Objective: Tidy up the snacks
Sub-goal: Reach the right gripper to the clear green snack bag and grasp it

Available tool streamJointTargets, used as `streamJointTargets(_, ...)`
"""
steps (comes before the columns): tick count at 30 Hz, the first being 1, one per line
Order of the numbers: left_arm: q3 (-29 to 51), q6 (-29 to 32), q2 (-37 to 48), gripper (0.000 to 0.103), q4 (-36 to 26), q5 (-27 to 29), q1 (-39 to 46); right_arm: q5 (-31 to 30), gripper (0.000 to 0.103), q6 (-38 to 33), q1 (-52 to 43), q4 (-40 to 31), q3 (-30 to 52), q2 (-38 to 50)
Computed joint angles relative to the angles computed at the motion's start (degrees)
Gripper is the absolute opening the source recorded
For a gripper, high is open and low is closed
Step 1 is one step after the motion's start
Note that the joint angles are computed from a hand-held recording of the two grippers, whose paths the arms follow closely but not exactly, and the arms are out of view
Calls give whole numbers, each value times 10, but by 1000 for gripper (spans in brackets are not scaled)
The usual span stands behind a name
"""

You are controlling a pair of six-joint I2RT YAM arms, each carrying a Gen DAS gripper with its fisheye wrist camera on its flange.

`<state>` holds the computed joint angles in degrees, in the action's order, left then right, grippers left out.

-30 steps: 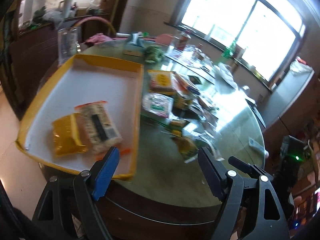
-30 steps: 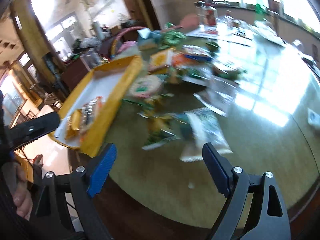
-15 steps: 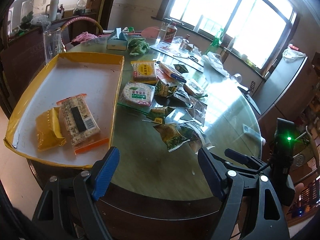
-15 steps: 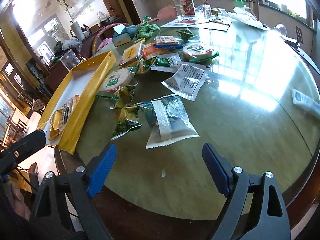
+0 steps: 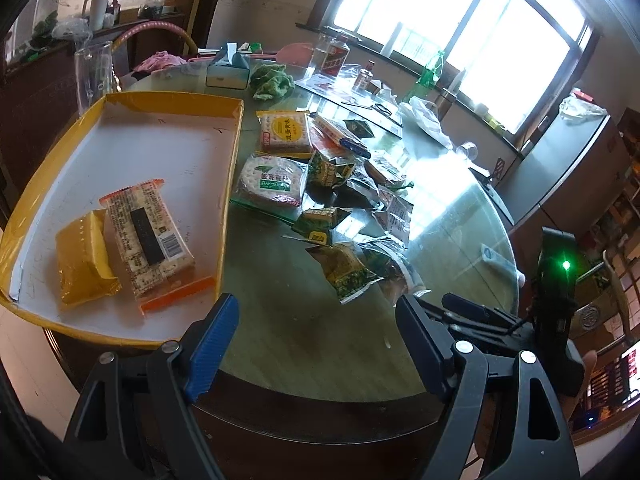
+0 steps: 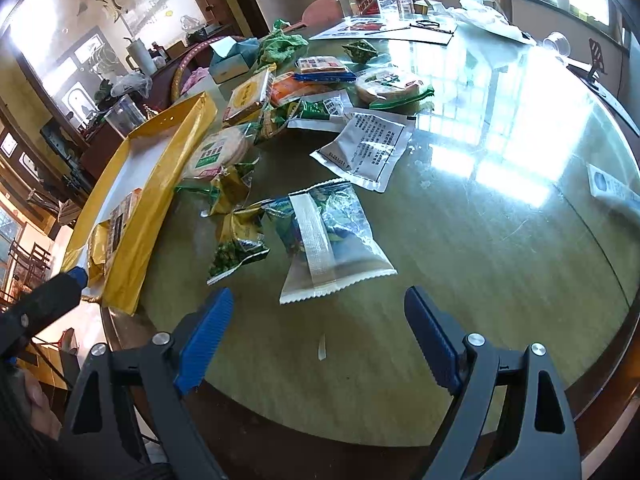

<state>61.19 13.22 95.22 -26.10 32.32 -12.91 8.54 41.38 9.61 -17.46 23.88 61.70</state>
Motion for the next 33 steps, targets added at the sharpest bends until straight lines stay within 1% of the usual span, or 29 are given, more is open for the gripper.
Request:
streamJointTargets(4, 12, 5, 12, 81, -8, 10, 11, -7, 88, 1, -9, 14, 16, 34)
streamJointTargets(8, 15, 7, 15, 81, -2, 27, 28, -15, 87, -5, -11, 27, 33, 68)
streamJointTargets(12, 23, 4, 23, 81, -5, 27, 36, -5, 86, -3, 2, 37, 42, 84)
streamJointTargets(15, 17, 3, 17, 81, -3, 29, 38, -13, 80, -8, 2, 40, 42, 91)
streamJointTargets(17, 12, 2, 11, 81, -1, 27, 37, -12, 80, -9, 3, 38, 34, 77)
streamJointTargets(22, -10, 1, -9, 81, 7, 35, 28, -12, 79, -4, -2, 17, 3, 8)
streamJointTargets(26, -13, 1, -8, 81, 10, 19, -1, -26, 79, -11, -24, 12, -30, -50)
streamJointTargets(28, -13, 4, -7, 81, 10, 12, -10, -43, 79, -19, -40, 18, -36, -57)
streamJointTargets(31, -20, 5, -8, 81, 14, 8, -17, -51, 79, -49, -57, 31, -23, -41)
streamJointTargets(33, -18, 3, -2, 81, 12, 5, -20, -54, 79, -76, -66, 47, -3, -6)
